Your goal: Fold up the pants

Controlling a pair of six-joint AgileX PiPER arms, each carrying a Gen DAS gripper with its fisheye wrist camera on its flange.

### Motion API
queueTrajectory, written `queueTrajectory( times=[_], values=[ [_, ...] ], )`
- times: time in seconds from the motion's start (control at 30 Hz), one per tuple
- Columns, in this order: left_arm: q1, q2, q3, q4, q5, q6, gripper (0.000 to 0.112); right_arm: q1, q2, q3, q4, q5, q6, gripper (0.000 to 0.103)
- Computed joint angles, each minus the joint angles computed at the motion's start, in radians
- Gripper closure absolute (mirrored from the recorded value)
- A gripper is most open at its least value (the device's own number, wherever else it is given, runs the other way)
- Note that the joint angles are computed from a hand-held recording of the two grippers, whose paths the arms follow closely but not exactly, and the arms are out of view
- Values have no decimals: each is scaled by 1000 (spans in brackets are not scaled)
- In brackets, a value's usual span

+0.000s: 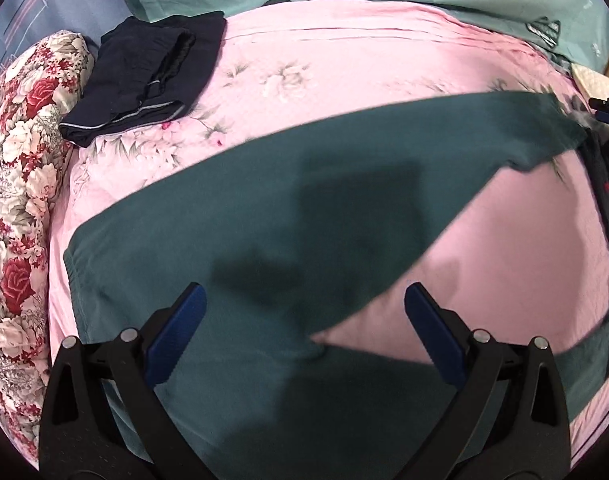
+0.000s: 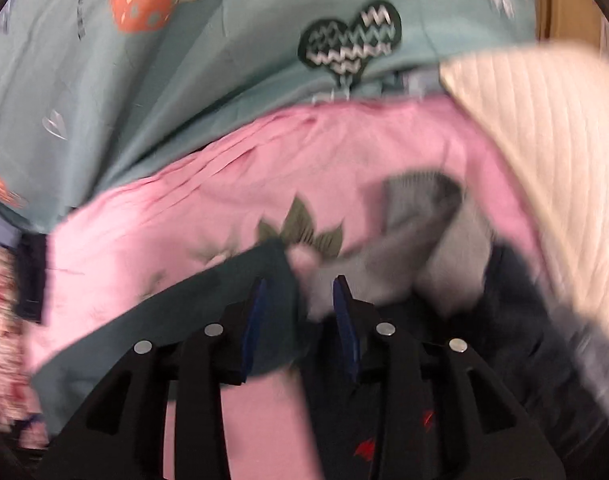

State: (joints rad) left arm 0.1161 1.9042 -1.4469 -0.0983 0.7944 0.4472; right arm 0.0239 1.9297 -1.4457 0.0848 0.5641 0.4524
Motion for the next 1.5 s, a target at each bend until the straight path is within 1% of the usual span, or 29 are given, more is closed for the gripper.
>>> queueTrajectory(
  times=[0.07,0.13,0.23,0.3,0.33,0.37,0.4,0.47,0.53,0.57,0.6,0.63,0.67,0.73,0.77,0.8,0.93,1.0,1.1,1.13,1.17,1.2,1.23,1.27,1.33,1.37,1.4,1.47,1.5],
  values=[
    [2,-32,53,-16,-11,28,12,-21,-15,51,188,5,-136,68],
    [4,-58,106,-21,-20,43,12,-22,20,54,301,23,-214,67],
    [13,-93,170,0,-31,42,12,-7,96,23,366,32,-226,67],
    [29,-117,205,22,-41,35,12,12,134,-10,320,16,-173,69],
    [37,-126,217,29,-42,33,12,31,145,-31,237,-3,-115,75],
    [49,-134,226,33,-42,33,12,49,144,-42,137,7,-34,98],
    [63,-142,236,38,-44,35,12,57,163,-81,53,44,23,98],
    [107,-161,251,46,-49,40,12,61,159,-98,-44,73,82,98],
    [159,-179,277,61,-73,48,12,53,126,-72,-41,67,79,97],
    [184,-181,287,78,-85,45,12,48,109,-61,-22,69,64,87],
    [201,-180,293,97,-94,39,12,38,88,-51,25,83,22,72],
    [228,-178,302,126,-109,27,12,26,48,-30,82,103,-21,68],
    [252,-177,307,136,-115,26,12,23,-5,10,114,99,-43,66],
    [310,-172,305,114,-107,58,12,24,-155,125,159,101,-109,60],
    [329,-172,307,102,-103,74,12,39,-231,182,131,120,-94,53],
    [349,-174,309,87,-98,97,12,62,-325,246,75,159,-50,51],
    [392,-203,354,20,-97,200,12,136,-601,499,-6,249,15,51],
    [400,-230,381,-13,-92,248,12,169,-708,646,51,281,-29,51],
    [402,-266,410,-52,-81,301,12,248,-741,798,97,232,-36,51],
    [400,-280,419,-58,-82,315,12,297,-742,845,77,196,-5,54],
    [398,-289,425,-59,-84,325,12,346,-724,863,30,175,60,80],
    [397,-300,429,-62,-82,336,12,381,-703,869,18,177,110,100],
    [401,-309,429,-73,-80,357,12,381,-710,876,26,186,147,100],
    [406,-317,429,-83,-82,374,12,387,-757,881,7,202,224,100],
    [423,-328,434,-103,-93,404,12,434,-848,874,-83,262,400,100],
    [433,-326,435,-112,-101,416,12,479,-864,863,-156,297,500,97],
    [441,-322,440,-112,-114,422,12,537,-860,850,-239,343,600,79],
    [452,-299,458,-68,-167,401,12,639,-766,807,-375,481,769,54],
    [457,-285,461,-36,-196,381,12,663,-727,781,-397,542,827,54]
  ],
)
